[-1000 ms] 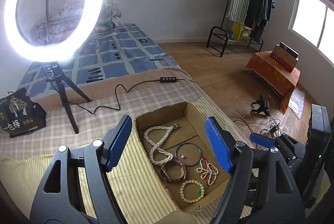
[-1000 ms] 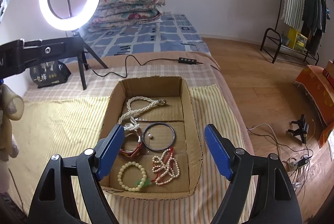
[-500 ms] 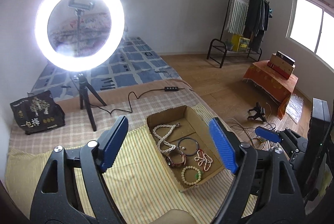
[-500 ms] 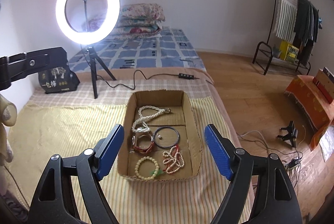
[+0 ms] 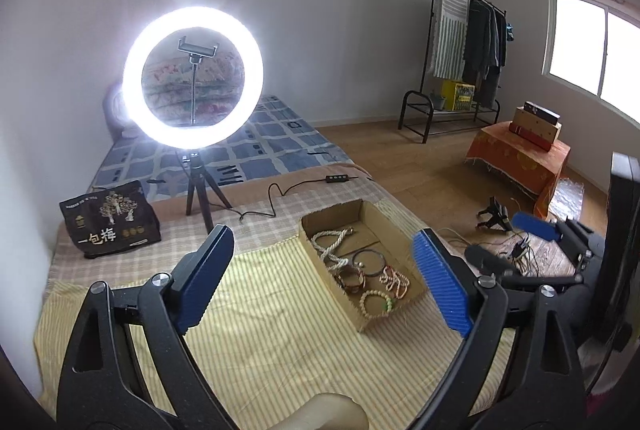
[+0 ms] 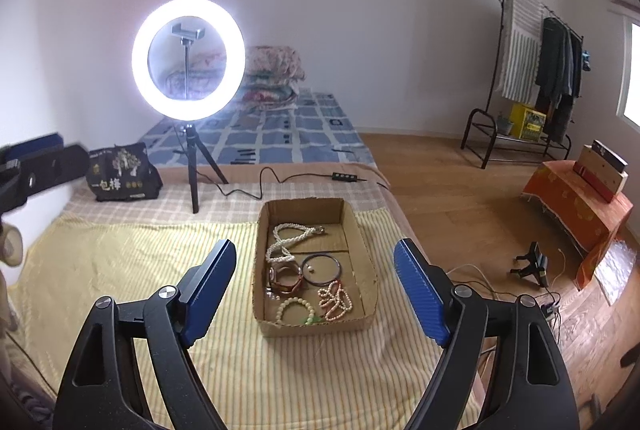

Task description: Organize jewelry

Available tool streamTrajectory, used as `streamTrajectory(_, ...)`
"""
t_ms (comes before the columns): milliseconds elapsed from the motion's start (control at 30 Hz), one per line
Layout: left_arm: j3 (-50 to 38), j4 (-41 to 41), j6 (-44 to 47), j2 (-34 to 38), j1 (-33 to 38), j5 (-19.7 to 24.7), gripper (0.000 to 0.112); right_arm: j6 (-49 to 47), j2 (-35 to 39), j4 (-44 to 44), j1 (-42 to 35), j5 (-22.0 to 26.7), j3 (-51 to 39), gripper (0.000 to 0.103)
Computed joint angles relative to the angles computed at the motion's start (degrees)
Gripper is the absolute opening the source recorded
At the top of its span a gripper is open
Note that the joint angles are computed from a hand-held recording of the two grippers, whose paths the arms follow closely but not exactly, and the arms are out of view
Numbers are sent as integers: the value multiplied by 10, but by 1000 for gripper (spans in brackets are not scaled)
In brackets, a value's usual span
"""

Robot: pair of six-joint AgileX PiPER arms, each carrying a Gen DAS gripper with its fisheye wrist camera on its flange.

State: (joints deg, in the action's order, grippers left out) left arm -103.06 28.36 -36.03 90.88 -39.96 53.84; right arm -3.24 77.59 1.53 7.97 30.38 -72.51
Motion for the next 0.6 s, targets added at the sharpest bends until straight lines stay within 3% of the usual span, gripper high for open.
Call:
streamTrajectory(267,123,54,-69,-77,-38,-23,99,88,-38,-82,38,-38,58,83)
streamTrajectory(600,189,124,-114,-111,-70,-11,103,174,-59,-168,69,-67,100,83)
